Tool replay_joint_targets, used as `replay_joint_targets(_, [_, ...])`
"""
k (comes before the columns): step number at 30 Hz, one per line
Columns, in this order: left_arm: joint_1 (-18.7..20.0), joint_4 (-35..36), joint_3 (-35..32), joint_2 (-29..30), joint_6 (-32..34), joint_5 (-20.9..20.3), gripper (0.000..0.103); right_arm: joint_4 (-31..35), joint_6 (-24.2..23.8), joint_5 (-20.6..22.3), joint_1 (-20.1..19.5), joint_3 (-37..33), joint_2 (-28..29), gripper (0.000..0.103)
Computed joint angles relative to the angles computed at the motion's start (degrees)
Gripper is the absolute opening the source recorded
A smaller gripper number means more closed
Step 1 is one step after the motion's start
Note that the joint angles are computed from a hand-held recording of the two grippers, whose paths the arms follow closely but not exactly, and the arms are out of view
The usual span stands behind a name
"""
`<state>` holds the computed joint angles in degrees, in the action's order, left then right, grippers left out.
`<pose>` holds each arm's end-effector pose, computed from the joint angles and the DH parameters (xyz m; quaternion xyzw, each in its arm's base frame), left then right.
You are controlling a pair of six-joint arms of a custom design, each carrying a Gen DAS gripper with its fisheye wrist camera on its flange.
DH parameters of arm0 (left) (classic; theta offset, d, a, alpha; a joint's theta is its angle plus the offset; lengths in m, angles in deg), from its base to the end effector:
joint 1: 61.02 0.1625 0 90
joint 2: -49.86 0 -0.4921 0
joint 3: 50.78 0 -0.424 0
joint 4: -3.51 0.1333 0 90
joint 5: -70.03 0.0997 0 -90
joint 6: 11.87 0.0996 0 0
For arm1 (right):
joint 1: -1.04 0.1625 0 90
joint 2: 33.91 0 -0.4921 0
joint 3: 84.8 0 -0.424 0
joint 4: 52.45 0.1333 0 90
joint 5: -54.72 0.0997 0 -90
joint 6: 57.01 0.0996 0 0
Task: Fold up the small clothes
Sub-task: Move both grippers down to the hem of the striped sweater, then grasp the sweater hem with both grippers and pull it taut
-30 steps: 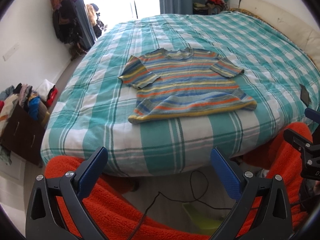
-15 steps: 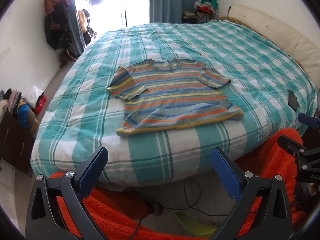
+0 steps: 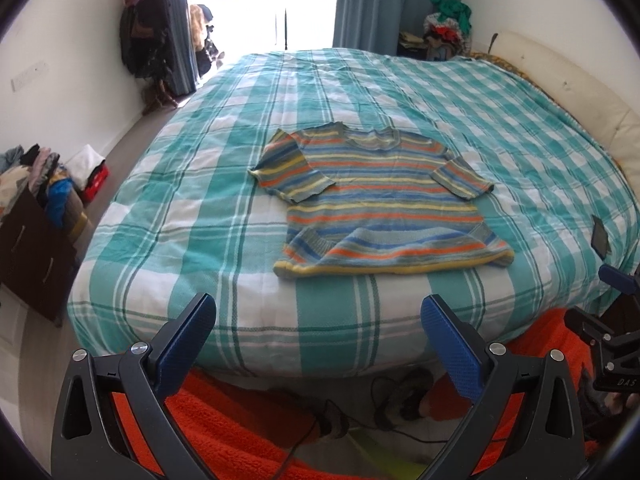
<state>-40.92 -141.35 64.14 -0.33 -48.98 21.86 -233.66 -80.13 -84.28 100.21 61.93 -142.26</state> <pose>-0.4775 -0.3874 0.0669 0.2921 0.8841 -0.2381 0.2761 0.1036 -0.2768 0.4063 0.0494 -0.8341 0.3567 0.4178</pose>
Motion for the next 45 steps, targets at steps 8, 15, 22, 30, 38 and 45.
replay_joint_targets(8, [10.6, -12.4, -3.5, 5.3, 17.0, -5.6, 0.102, -3.6, -10.4, 20.9, -20.0, -3.3, -4.9, 0.103])
replay_joint_targets(15, [17.1, -4.0, -15.8, 16.3, 25.5, -9.1, 0.090, 8.9, -18.3, 30.8, -33.7, -15.8, 5.8, 0.076])
replay_joint_targets(22, [17.3, -0.9, -16.4, 18.0, 26.0, -10.6, 0.003, 21.2, -13.5, 28.5, -36.6, -22.6, 13.0, 0.008])
replay_joint_targets(30, [14.7, -12.9, -2.7, 4.9, 36.9, -17.6, 0.002, 25.5, -26.2, 39.9, -35.6, -13.3, -5.6, 0.005])
replay_joint_targets(38, [12.9, -0.4, 3.3, 1.4, 37.9, -14.5, 0.007, 36.9, -37.8, 40.3, -46.8, -6.5, -17.7, 0.005])
replay_joint_targets(45, [16.6, -13.1, 4.8, -0.1, 27.8, -16.4, 0.068, 39.0, -34.1, 47.3, -58.2, -7.8, -19.4, 0.026])
